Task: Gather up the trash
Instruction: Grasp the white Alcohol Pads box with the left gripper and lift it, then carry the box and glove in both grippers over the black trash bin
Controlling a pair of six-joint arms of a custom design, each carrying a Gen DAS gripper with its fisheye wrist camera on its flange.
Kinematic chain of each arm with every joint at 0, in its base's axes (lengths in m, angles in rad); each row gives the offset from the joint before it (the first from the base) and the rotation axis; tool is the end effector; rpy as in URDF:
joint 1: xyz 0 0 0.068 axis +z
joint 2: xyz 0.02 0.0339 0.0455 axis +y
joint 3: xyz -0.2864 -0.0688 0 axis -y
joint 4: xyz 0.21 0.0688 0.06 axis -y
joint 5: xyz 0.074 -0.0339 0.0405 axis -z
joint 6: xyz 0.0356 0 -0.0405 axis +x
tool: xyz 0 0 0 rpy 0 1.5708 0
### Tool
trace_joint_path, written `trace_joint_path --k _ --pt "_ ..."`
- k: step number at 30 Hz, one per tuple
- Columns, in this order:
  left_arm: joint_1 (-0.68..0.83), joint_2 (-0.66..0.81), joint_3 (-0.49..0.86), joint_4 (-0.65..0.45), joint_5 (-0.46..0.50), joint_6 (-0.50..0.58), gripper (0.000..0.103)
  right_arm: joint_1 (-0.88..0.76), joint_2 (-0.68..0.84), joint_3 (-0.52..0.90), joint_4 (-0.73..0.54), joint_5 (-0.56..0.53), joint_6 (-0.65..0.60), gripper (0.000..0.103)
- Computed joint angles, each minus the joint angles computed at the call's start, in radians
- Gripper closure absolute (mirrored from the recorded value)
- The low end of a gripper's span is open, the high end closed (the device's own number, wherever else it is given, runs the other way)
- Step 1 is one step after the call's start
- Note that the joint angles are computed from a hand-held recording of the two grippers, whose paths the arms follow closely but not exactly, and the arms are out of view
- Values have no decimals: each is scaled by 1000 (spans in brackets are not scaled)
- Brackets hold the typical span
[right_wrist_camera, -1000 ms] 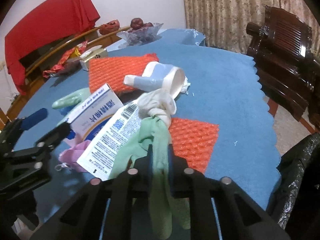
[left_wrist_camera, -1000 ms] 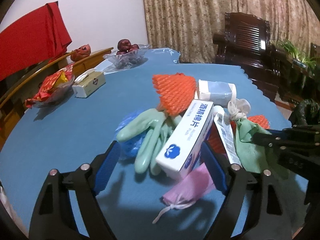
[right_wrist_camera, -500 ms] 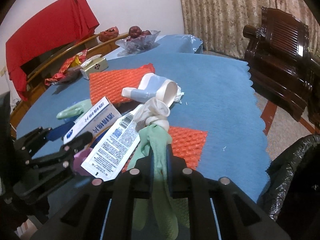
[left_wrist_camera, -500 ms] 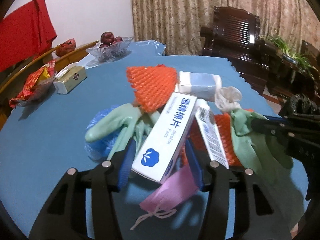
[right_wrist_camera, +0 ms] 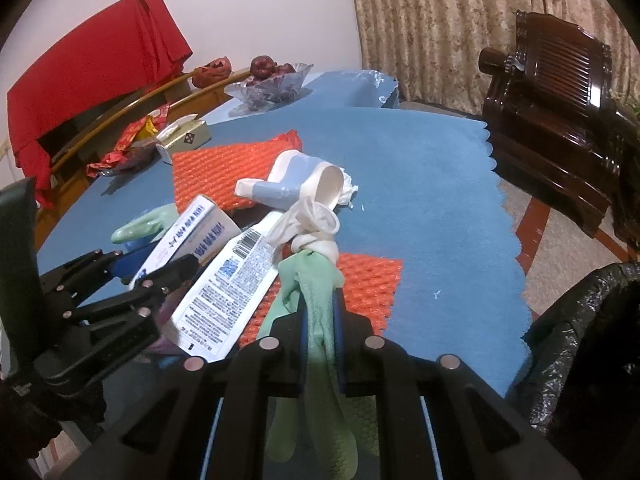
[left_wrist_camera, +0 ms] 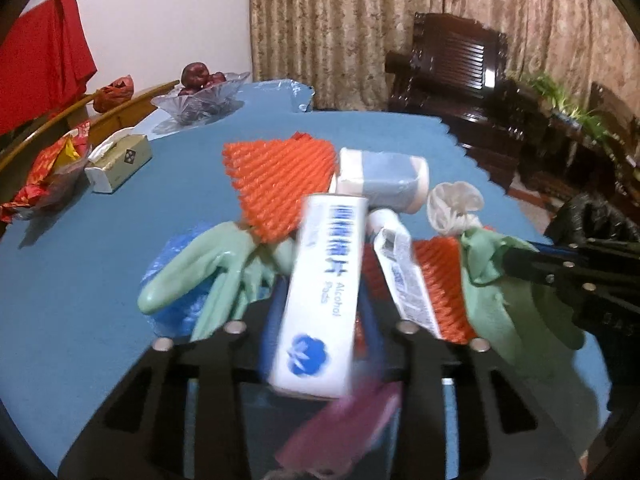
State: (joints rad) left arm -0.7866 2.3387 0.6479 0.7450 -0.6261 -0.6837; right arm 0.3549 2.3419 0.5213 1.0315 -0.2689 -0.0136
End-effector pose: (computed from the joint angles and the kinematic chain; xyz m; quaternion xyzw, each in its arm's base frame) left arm 0.2362 -0.2072 0.0204 -0.0480 0.9090 0.0212 0.4135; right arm 0.2800 0.1139 0.0237 -0.2181 0.8914 0.1862 0.3510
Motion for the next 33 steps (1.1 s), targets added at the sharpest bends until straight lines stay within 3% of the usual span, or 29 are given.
trace_joint_path --k 9,18,27,33 --pt "-54 -143 -46 -32 -79 -22 73 -36 -87 -77 52 -34 16 92" --pt "-159 -245 54 -189 -188 -17 74 -121 -226 -184 103 -89 11 92" --pt "-220 -179 249 -271 -107 8 74 -353 -347 -285 81 -173 -64 92" --pt "-255 -62 471 -334 -13 56 74 -639 -329 -296 18 -257 -186 92"
